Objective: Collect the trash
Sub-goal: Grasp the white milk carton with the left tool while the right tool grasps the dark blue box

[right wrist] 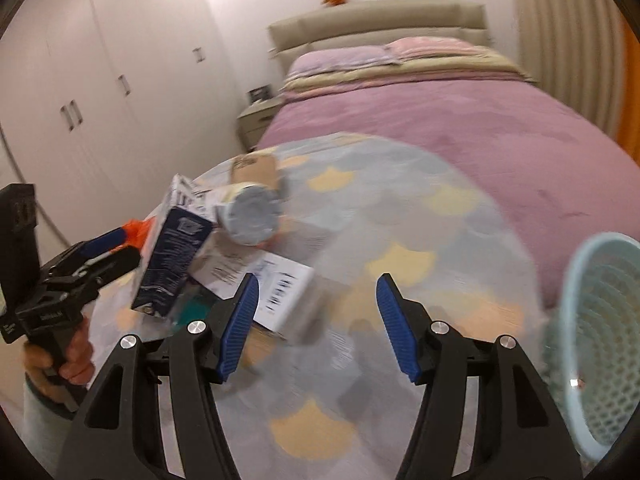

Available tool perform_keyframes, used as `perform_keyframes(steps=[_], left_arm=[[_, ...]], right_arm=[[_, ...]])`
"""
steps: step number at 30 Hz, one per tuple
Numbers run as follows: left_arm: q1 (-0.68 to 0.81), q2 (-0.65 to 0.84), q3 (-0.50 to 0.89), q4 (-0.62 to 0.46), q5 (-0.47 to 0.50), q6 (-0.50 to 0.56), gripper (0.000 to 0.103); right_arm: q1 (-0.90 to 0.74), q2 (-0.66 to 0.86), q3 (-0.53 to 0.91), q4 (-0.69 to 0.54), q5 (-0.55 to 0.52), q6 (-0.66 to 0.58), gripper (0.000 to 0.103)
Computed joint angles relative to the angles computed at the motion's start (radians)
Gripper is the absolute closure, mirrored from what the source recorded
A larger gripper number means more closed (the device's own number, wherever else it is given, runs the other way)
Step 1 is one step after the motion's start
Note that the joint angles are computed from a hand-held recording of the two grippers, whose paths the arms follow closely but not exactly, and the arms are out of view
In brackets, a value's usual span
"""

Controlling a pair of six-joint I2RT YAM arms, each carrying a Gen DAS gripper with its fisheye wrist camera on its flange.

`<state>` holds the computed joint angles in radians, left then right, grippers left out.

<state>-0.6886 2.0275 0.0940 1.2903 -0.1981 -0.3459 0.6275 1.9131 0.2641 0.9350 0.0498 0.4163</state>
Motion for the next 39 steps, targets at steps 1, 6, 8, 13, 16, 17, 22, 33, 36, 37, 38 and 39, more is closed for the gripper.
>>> perform_keyframes(steps=[1,6,8,13,16,17,22,33,36,37,38,39], left_arm=[[0.016,0.012,0.005,0.006,0.03,0.008,0.008],[0.032,0.07,0.054,-0.009,0.084,0.028,0.01],[0.023,0.076,0.077,-0.042,0.075,0.025,0.011],[0.028,0.077,0.105,-0.099,0.099,0.005,0.027],[0.019,0.08,0.093,-0.08,0.11,-0.015,0.032],[0.014,0.077,0.091,-0.082,0.109,-0.026,0.034],[-0.014,0.049,0.078,-0.101,0.078,-0.057,0.045],[-0.07,-0.048,-0.035,-0.033,0.011,-0.135,0.047],[-0.077,-0.064,-0.063,-0.011,-0.002,-0.144,0.047],[-0.088,-0.07,-0.073,-0.006,-0.012,-0.151,0.047],[-0.087,-0.076,-0.076,-0.008,-0.013,-0.151,0.047],[-0.089,-0.081,-0.08,-0.008,-0.017,-0.152,0.047]], right_arm=[[-0.002,0.012,0.016,-0.007,-0.012,-0.003,0.045],[-0.019,0.075,0.128,-0.085,-0.061,-0.044,0.045],[-0.017,0.095,0.159,-0.105,-0.068,-0.053,0.045],[-0.019,0.126,0.218,-0.144,-0.105,-0.08,0.045],[-0.019,0.131,0.243,-0.167,-0.119,-0.093,0.043],[-0.017,0.133,0.256,-0.181,-0.121,-0.1,0.042],[0.001,0.164,0.303,-0.23,-0.121,-0.123,0.042],[0.101,0.145,0.233,-0.225,-0.109,-0.169,0.037],[0.151,0.149,0.251,-0.254,-0.035,-0.173,0.033],[0.159,0.153,0.266,-0.269,-0.025,-0.169,0.032],[0.163,0.156,0.276,-0.28,-0.022,-0.164,0.032],[0.168,0.163,0.295,-0.3,-0.016,-0.156,0.032]])
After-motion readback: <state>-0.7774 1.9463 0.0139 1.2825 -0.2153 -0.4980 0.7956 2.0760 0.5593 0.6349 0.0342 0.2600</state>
